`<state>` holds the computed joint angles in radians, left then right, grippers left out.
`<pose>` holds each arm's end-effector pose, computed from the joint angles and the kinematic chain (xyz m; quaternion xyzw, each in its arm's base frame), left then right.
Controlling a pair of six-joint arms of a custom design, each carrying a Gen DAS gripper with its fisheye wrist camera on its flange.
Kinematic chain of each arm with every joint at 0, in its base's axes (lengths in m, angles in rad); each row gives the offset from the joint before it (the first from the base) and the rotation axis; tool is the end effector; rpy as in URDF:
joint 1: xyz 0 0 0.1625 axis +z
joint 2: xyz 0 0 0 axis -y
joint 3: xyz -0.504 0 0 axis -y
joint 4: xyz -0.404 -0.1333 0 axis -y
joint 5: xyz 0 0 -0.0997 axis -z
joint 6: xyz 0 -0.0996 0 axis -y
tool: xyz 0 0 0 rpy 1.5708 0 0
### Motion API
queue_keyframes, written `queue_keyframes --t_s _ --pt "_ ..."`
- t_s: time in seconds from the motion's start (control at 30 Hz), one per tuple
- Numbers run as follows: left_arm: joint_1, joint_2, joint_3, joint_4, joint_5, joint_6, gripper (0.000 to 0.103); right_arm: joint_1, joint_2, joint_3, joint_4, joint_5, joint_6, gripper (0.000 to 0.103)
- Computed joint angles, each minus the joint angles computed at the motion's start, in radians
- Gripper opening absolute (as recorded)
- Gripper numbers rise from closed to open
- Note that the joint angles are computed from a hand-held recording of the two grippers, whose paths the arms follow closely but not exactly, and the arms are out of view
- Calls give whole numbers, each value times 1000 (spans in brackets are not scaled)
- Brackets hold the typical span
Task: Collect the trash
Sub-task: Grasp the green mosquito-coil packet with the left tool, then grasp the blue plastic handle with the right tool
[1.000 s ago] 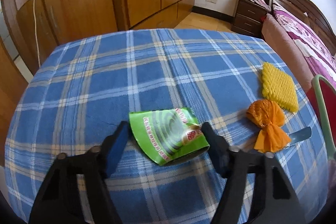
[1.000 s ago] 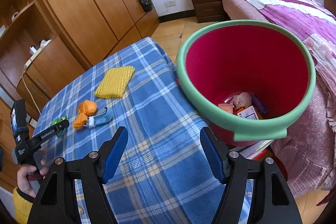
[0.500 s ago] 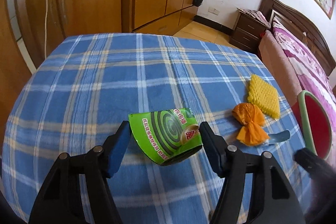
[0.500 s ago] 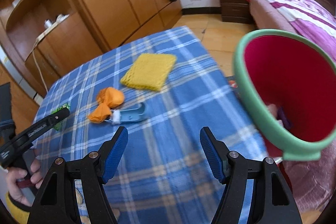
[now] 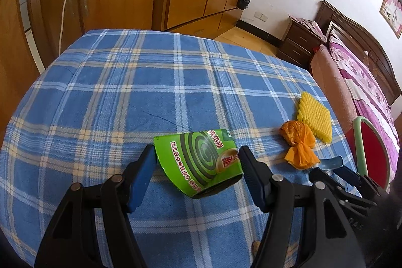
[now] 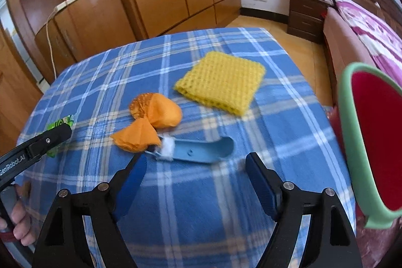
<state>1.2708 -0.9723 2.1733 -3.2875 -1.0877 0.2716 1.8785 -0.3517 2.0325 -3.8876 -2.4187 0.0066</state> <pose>0.0060 -0.5882 0.1746 0.2062 0.9180 -0.2509 0.2278 0.2219 -0.5046 -0.0592 0.0027 -0.8753 0.3426 0.3413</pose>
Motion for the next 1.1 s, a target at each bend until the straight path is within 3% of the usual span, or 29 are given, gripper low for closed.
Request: queue_keyframes --t_s 0.23,0.33,0.4,0.7,1.1 --pt "7 4 -4 8 -11 0 67 5 24 -50 17 -38 -52 81" --pt "7 5 -5 8 -12 2 67 7 32 -58 11 -57 -70 73" --pt "7 2 -3 8 -18 3 67 7 37 -59 -5 -63 -83 74" --pt "-6 -25 31 2 -39 6 67 8 11 45 -103 6 -29 74" --pt "-51 -60 103 -15 -56 -3 67 58 -12 167 -271 -17 46 74"
